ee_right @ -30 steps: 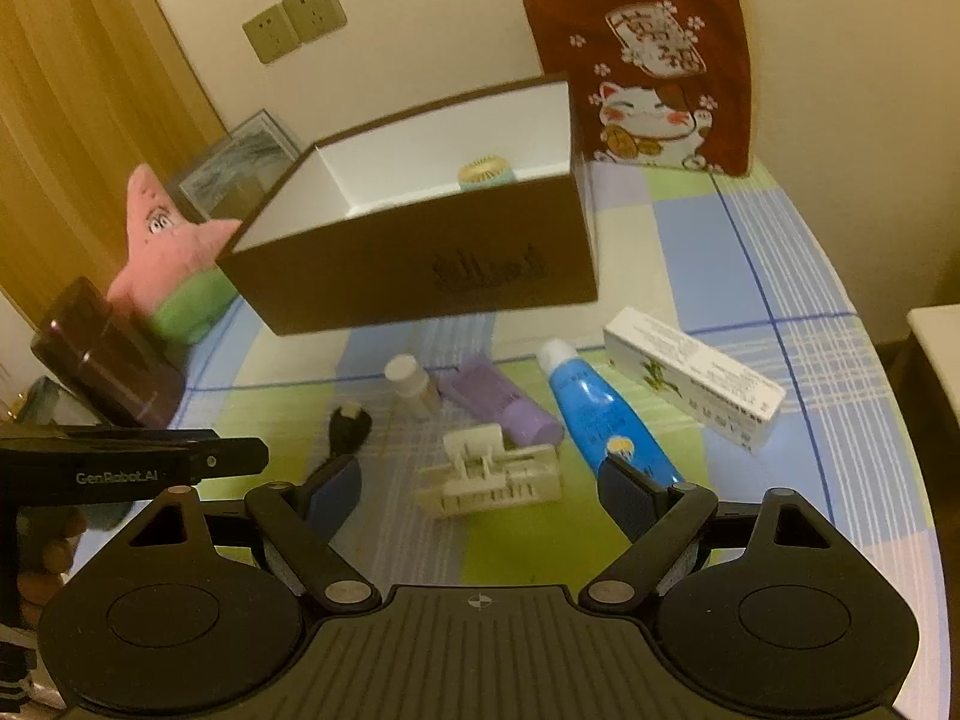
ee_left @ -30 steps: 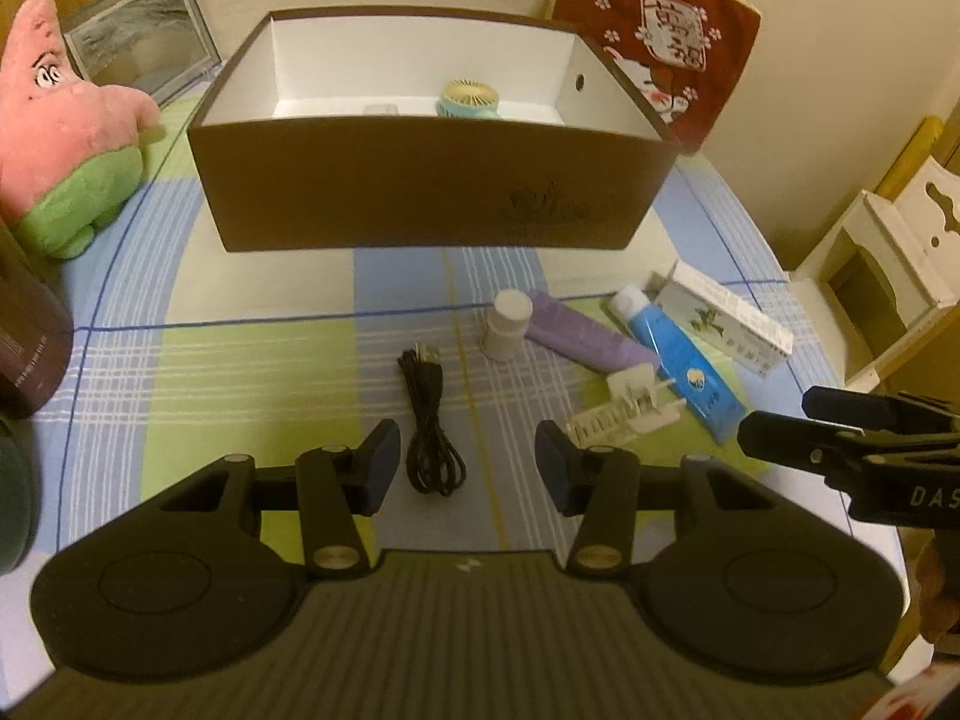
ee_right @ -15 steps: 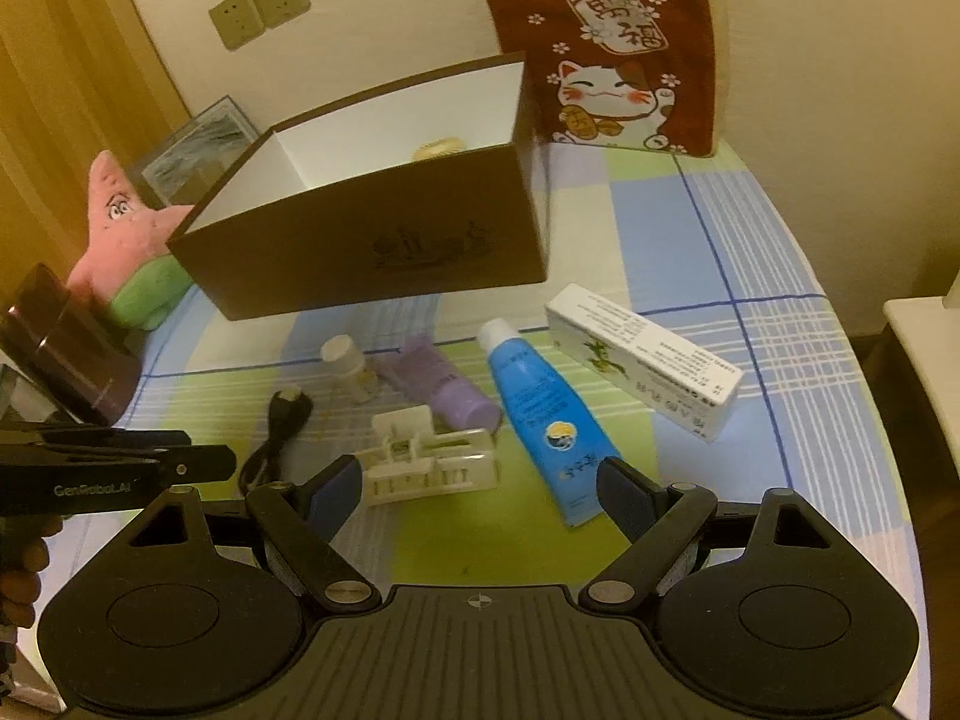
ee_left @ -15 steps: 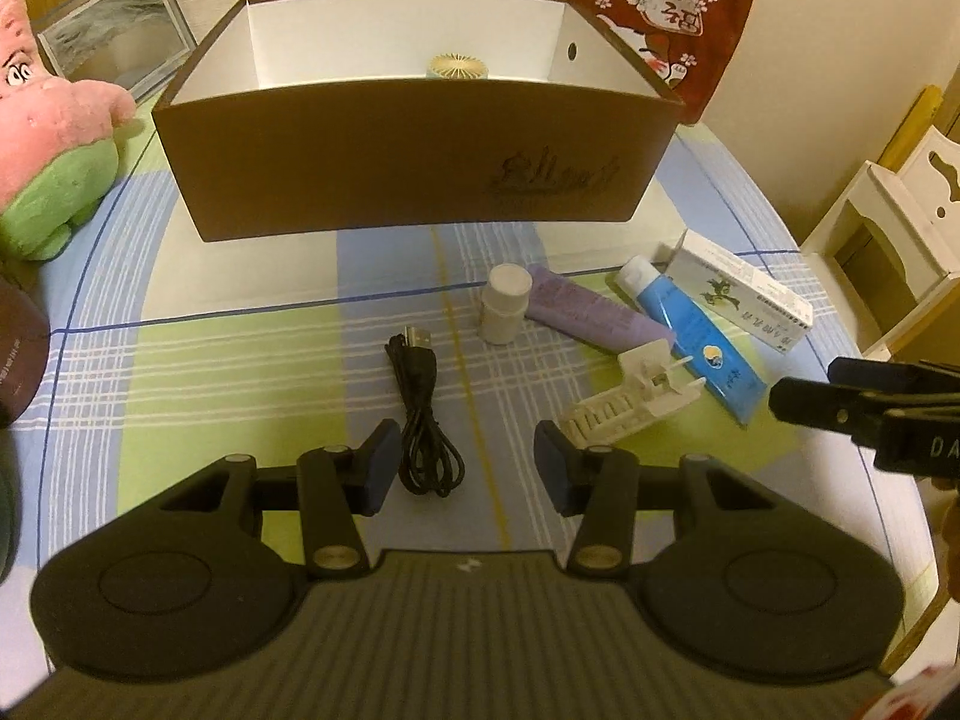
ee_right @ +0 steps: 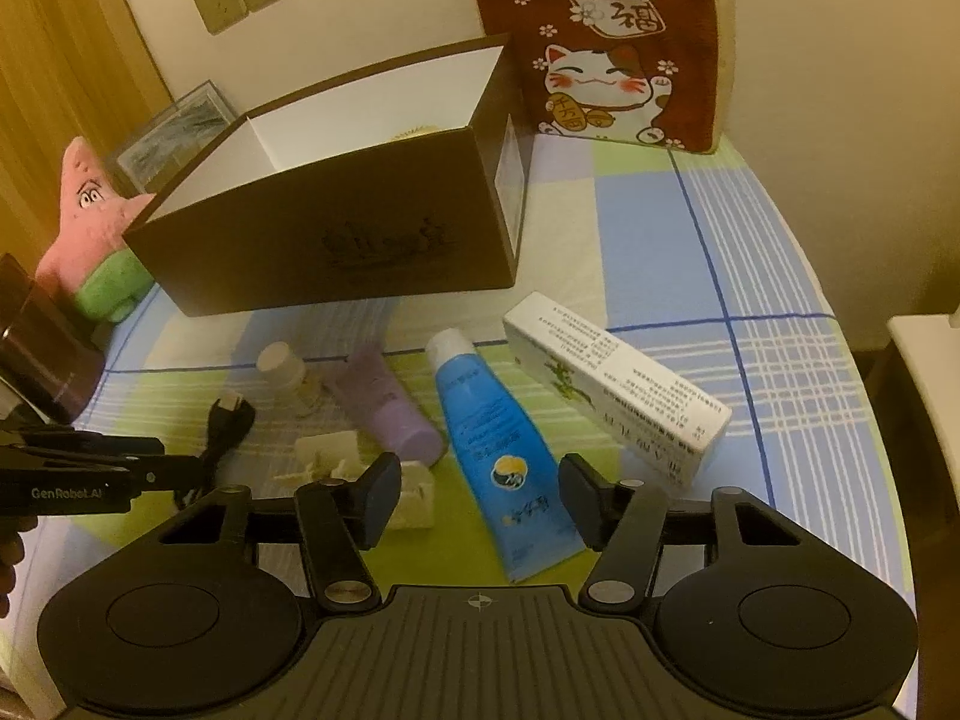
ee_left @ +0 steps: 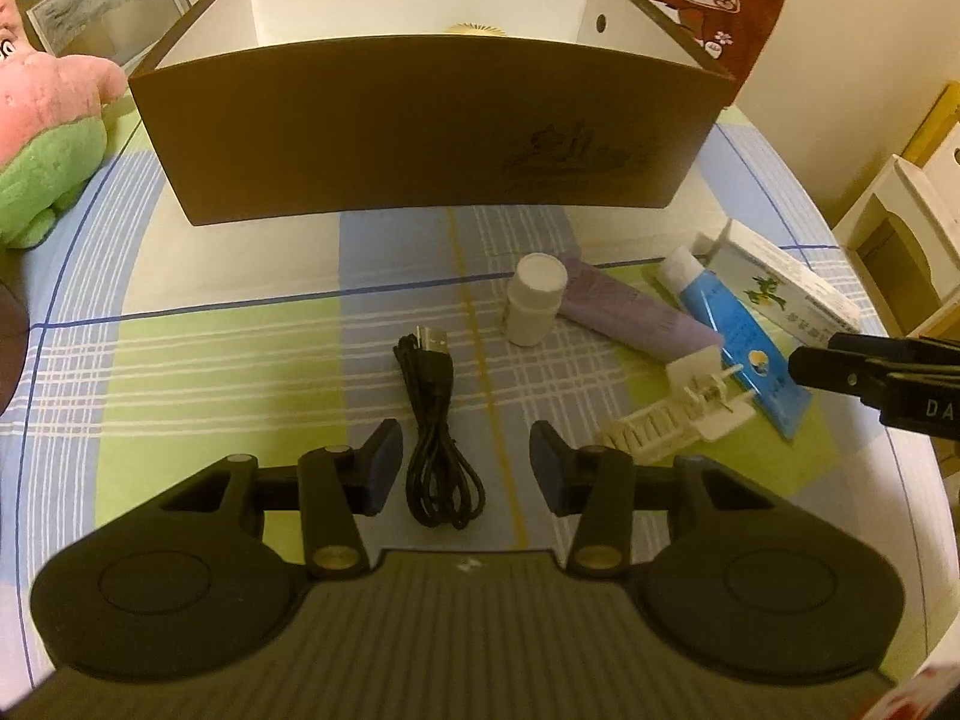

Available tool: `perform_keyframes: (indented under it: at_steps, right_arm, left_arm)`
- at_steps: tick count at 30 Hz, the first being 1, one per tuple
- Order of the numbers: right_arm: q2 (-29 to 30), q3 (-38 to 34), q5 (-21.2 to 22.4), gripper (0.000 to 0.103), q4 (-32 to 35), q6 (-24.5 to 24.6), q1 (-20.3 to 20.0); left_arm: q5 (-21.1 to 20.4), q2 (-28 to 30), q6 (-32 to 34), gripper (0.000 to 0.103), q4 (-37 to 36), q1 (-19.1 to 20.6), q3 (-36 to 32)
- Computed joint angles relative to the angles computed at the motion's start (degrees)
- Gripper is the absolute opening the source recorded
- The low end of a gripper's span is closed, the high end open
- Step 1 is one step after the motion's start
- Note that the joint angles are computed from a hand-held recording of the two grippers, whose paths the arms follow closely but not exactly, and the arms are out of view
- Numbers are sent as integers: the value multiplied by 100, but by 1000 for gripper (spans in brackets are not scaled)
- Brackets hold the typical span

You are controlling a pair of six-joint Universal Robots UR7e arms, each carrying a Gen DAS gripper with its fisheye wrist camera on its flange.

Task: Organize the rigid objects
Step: 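Grasp the black USB cable with the left tool while the right tool grasps the blue tube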

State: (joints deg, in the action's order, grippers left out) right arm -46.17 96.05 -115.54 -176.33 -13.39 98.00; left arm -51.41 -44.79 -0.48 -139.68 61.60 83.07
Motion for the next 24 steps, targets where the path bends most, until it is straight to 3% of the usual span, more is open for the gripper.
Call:
perform_keyframes:
  at_steps: [13, 20, 24]
  right_arm:
    - [373, -492, 103, 51, 203, -684, -220]
    - [590, -728, 74, 51, 289, -981, -269]
    - [748, -891, 58, 51, 315, -1056, -266]
  left_arm:
    - [216, 343, 67, 38, 39, 106, -337]
    - [263, 443, 44, 27, 106, 176, -457]
    - [280, 462, 58, 27, 55, 192, -459]
